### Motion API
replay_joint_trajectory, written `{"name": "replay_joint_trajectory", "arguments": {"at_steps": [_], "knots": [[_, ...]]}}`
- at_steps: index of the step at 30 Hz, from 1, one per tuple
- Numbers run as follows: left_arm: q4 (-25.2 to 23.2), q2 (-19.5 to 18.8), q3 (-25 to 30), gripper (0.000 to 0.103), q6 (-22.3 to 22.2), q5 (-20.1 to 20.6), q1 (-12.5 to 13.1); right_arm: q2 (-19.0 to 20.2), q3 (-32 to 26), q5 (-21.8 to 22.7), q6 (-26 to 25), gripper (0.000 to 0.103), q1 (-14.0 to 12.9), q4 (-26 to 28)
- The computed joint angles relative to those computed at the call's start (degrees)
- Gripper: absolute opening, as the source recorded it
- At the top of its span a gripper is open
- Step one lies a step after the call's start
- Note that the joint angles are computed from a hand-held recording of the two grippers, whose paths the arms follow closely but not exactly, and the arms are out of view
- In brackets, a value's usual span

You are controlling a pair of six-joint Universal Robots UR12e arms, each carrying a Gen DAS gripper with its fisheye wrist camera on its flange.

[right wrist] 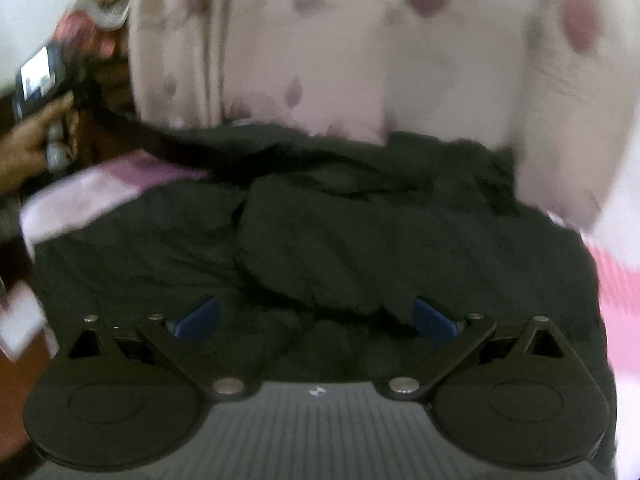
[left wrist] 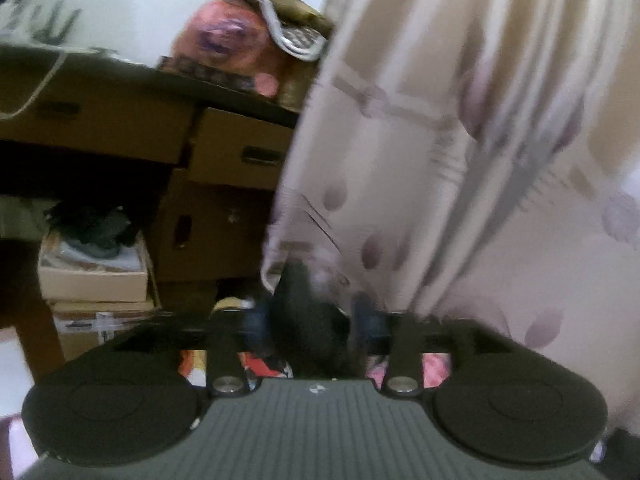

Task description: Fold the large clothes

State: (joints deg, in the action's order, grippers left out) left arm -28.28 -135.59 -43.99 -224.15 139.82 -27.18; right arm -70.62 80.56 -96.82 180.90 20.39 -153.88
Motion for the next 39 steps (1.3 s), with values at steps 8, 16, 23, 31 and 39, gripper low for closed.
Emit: {"name": "replay_joint_trajectory", "arguments": {"at_steps": [8, 16, 23, 31, 39], "knots": [[18.8, 0.8, -3.5, 0.101, 14.2, 6.2, -2.4, 8.2, -8.3, -7.0, -14.1, 0.103, 1.6, 1.5], [22.5, 4.9, -10.3, 0.103, 20.7, -7.6, -5.9, 8.2, -7.4, -11.8, -18.4, 0.014, 0.2, -6.5], [19.2, 6.5, -14.4, 0.103, 28.5, -15.1, -7.2, -3.4, 3.6, -25.6, -7.4, 0.014, -7.9, -12.9], [10.7, 8.3, -16.8, 0.103, 24.4, -20.5, -5.9, -16.2, 16.9, -31.6, 14.4, 0.014, -20.8, 2.2], [7.0, 10.2, -19.3, 0.103, 26.8, -27.7, -5.9, -24.3, 30.8, -11.8, 37.8, 0.075, -26.2, -3.8]]}}
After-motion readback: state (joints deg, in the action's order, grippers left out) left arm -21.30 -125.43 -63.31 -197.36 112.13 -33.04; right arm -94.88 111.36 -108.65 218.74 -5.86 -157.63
